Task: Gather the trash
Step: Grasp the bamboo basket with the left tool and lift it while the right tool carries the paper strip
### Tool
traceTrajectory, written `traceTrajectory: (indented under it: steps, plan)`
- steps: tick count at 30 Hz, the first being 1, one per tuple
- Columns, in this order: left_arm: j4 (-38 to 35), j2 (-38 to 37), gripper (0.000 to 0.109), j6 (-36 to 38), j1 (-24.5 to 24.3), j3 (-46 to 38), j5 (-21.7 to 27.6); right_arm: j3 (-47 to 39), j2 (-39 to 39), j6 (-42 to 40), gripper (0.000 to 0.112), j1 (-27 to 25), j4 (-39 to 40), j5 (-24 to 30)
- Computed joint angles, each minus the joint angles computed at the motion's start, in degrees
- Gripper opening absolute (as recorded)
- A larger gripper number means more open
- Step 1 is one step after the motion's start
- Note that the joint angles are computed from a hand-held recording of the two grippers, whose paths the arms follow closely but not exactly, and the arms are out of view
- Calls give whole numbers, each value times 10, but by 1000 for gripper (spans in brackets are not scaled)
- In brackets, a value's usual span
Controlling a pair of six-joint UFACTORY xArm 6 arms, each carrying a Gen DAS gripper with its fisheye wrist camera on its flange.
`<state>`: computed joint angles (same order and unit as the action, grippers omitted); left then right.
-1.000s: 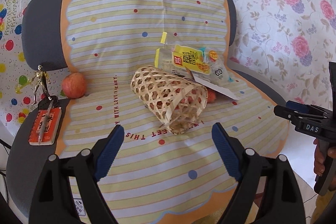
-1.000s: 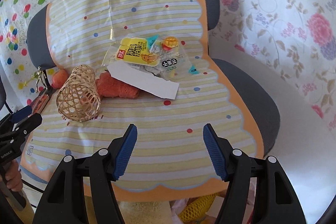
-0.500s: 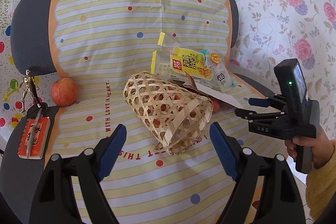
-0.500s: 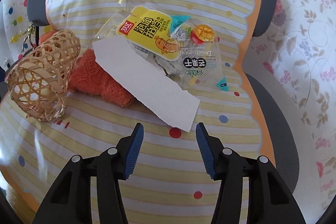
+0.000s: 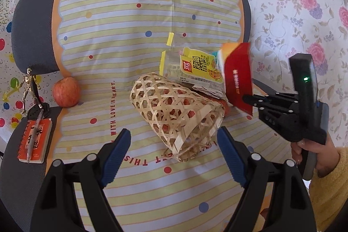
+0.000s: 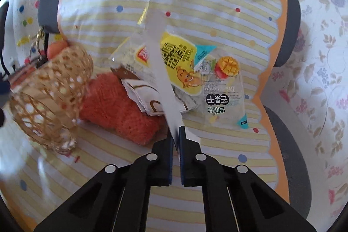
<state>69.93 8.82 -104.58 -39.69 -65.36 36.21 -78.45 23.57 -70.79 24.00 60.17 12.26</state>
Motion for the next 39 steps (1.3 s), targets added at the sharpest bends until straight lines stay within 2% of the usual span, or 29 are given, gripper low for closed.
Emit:
traceTrajectory:
  steps: [3,6,11,13,14,17,22,23,28,31,32,33,39]
  plan:
    - [-20,-2,80,18,-5,-9,18,27,-48,19,1,-28,61,61]
    - [-39,1,80,29,-6,-25,29,72,-97,15,1,-40,104,73]
    - [-47,35,81,63,-10,-77,50,114,-131,43,1,-50,101,64]
    - [-60,48,84,71,-6,-97,60,123,-136,19,1,-50,124,57]
    - [-69,51,86,63,3,-101,50,127,-138,7,1,-48,134,49]
    - [-111,66,88,46,31,-116,15,132,-138,-25,1,-45,165,36]
    - [-214,119,88,92,46,-170,48,130,-134,-30,1,-52,180,49]
    - [-231,119,89,91,51,-164,39,131,-135,-30,1,-53,179,50]
    - [-224,81,90,40,76,-88,-63,140,-139,-20,1,-56,167,60]
    - [-242,79,88,35,99,-49,-193,145,-142,-15,1,-56,167,68]
    - [-258,84,84,46,103,-44,-233,147,-144,-14,1,-55,167,67]
    - [-257,89,80,49,102,-46,-250,149,-146,-11,2,-54,165,66]
    - [-169,86,76,59,51,-81,-147,173,-173,-31,1,-50,191,50]
